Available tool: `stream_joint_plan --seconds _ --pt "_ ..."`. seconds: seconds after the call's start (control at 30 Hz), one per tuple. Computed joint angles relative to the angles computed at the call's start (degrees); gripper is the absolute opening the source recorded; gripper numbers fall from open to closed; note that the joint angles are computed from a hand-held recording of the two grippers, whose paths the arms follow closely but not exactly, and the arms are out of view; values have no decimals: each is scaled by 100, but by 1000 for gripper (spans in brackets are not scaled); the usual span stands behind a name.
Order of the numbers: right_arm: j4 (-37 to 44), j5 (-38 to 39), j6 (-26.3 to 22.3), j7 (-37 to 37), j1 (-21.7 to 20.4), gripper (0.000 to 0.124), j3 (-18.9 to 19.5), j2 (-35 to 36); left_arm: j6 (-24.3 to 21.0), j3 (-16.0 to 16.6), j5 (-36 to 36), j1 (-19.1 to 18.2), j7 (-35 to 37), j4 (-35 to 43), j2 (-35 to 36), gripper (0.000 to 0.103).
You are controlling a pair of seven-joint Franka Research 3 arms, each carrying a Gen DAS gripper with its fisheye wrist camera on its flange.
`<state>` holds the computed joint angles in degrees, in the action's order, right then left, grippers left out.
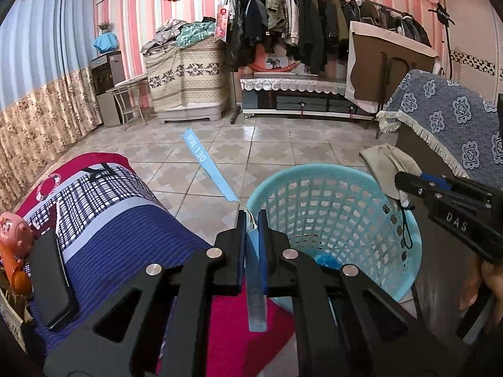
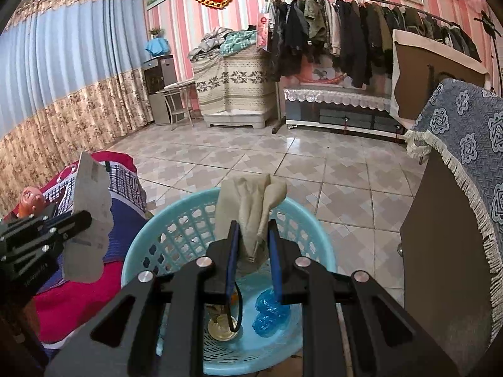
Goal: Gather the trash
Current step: 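Carry the receipt and beige cloth with both tools over the light-blue basket, then open the left tool over the basket, then open the right tool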
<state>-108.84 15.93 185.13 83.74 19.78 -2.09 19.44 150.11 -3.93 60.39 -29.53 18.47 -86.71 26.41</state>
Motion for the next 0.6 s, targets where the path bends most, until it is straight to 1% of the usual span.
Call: stream_joint_plan --seconds 0.1,0.13,0.27,0.3,0.37,0.47,0.6 --pt "8 31 -23 40 2 19 -28 8 14 -4 -31 10 37 37 28 6" --pt "-2 30 -29 81 74 19 -93 0 25 -3 -36 10 62 75 58 6" --pt "46 76 -29 34 -167 19 141 28 -79 -22 -190 -33 405 462 330 6" --pt "41 84 -30 39 -166 19 139 29 -83 -22 -245 -54 485 558 396 6" --pt "23 87 -54 107 -58 19 26 17 -38 -10 -331 -104 684 745 527 6" --pt "-1 99 -30 193 0 19 -53 5 64 -27 -552 -156 1151 1073 769 6" --pt "-9 107 -27 287 31 19 -113 3 -72 8 -922 -261 1711 1523 1114 6"
